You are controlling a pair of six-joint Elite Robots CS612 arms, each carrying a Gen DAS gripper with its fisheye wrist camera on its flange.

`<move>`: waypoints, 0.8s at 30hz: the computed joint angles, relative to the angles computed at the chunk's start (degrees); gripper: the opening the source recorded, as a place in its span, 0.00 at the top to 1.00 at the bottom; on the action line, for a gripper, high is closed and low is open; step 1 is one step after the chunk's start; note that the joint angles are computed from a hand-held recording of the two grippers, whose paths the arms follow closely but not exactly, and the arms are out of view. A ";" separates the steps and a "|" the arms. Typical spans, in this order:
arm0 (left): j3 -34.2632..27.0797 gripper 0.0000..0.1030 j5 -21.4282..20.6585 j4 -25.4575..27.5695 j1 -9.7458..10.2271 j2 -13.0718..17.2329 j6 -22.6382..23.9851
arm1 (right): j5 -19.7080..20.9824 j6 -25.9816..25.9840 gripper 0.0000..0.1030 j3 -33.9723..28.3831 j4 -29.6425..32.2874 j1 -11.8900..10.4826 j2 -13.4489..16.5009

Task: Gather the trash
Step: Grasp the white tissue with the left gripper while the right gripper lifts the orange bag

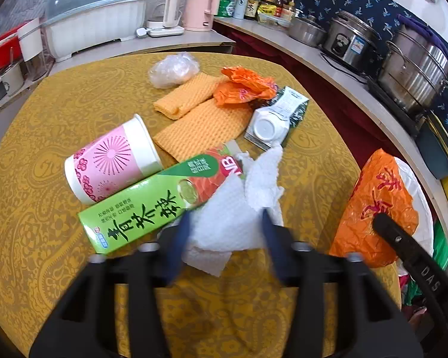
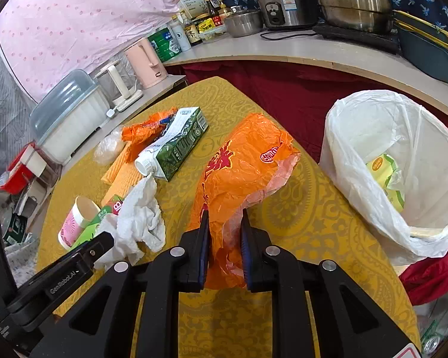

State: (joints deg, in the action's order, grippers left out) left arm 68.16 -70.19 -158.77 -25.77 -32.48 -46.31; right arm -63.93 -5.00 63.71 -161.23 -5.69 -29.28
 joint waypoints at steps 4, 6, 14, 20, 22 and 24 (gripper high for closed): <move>1.86 0.93 -0.76 -2.78 -0.15 -0.93 0.28 | 0.81 0.37 0.83 0.77 -1.24 -0.42 -0.56; 2.68 0.95 0.00 -3.61 -0.40 -1.49 0.44 | 1.19 0.56 0.83 1.24 -2.01 -0.59 -0.85; 5.95 0.97 2.59 -8.49 -1.25 -4.34 1.21 | 3.12 1.28 0.83 3.26 -5.40 -1.51 -2.30; 6.37 0.97 4.48 -12.51 -2.21 -5.85 3.98 | 4.34 2.90 0.83 4.84 -9.59 -2.55 -3.59; 5.97 0.97 4.51 -13.57 -2.44 -6.12 5.15 | 4.62 3.39 0.83 5.16 -10.98 -2.95 -3.96; 5.07 0.97 4.66 -14.57 -2.77 -6.22 6.76 | 4.82 4.16 0.83 5.48 -12.81 -3.48 -4.29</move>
